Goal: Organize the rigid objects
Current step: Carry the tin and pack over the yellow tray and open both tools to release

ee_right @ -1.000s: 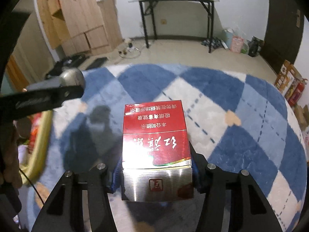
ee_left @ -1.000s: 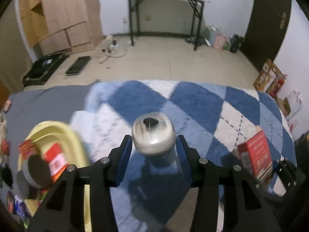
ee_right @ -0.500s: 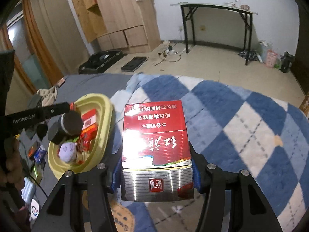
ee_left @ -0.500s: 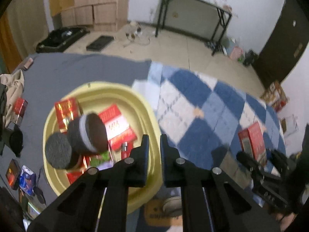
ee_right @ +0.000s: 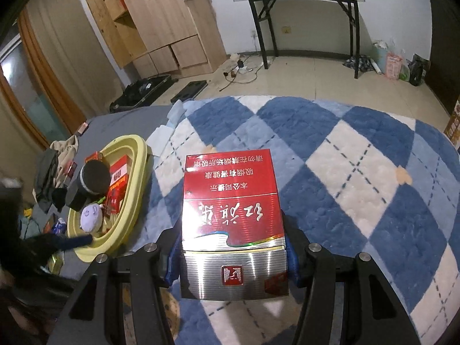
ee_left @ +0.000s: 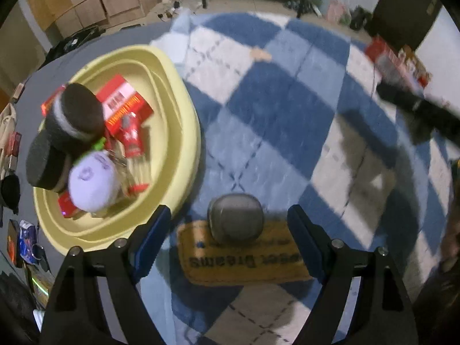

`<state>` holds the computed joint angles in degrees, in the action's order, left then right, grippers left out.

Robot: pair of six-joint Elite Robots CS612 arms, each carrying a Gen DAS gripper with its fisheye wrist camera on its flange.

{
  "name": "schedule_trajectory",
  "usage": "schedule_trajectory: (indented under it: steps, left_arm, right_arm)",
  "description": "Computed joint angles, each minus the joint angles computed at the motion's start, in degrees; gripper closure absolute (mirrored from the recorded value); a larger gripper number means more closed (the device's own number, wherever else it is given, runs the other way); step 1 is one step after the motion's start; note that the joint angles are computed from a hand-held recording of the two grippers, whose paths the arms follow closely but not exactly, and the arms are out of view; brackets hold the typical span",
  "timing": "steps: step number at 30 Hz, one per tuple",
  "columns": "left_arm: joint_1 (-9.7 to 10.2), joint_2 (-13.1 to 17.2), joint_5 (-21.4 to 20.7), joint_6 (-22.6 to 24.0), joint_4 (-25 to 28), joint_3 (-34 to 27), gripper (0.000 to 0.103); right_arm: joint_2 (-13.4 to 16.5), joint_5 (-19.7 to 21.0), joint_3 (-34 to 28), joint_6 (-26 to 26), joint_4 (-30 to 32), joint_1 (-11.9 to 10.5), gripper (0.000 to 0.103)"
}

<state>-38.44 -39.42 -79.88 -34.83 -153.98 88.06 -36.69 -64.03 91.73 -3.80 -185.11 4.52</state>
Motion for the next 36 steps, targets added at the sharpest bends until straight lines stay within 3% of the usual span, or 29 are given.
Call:
schedule_trajectory:
  steps: [6, 8, 10, 15, 18, 22, 26, 32, 36]
  left_arm:
    - [0.06, 2.19, -0.94, 1.89, 1.68, -2.35, 0.023]
    - [0.19, 2.86, -2.28, 2.25, 3.23, -3.2, 0.035]
    - [-0.22, 3.24, 0.47, 3.11, 3.89, -3.31, 0.054]
    - [0.82, 2.56, -1.47, 0.34, -0.19, -1.76, 0.054]
    - [1.13, 0.44, -1.65, -1.83, -5.9, 0.9, 0.054]
    - [1.47, -3.76, 5.72, -3.49, -11.96, 5.28, 0.054]
    - [2.81, -7.48, 10.85, -6.47, -10.41, 9.12, 0.054]
    - [5.07, -9.0, 8.7, -8.16, -7.71, 12.81, 0.054]
    - [6.78, -7.42, 2.85, -11.44, -8.63, 12.6, 0.054]
  right_arm:
    - [0.01, 0.48, 0.28, 0.33, 0.12, -0.11, 0.048]
    - [0.19, 0.33, 0.04, 0.6, 0.6, -0.09, 0.048]
    - [0.4, 0.15, -0.25, 1.01, 0.84, -0.02, 0.048]
    - [0.79, -0.41, -0.9, 0.96, 1.45, 0.35, 0.048]
    - [1.07, -0.62, -1.19, 0.62, 1.52, 0.75, 0.048]
    - [1.17, -0.35, -1.67, -0.87, 1.08, 1.5, 0.048]
    - [0.9, 0.99, -2.95, -4.66, 2.7, 3.39, 0.048]
    - [1.79, 1.48, -8.29, -12.77, 9.73, 8.05, 0.048]
    - [4.02, -0.5, -14.07, -15.58, 15.73, 11.0, 0.048]
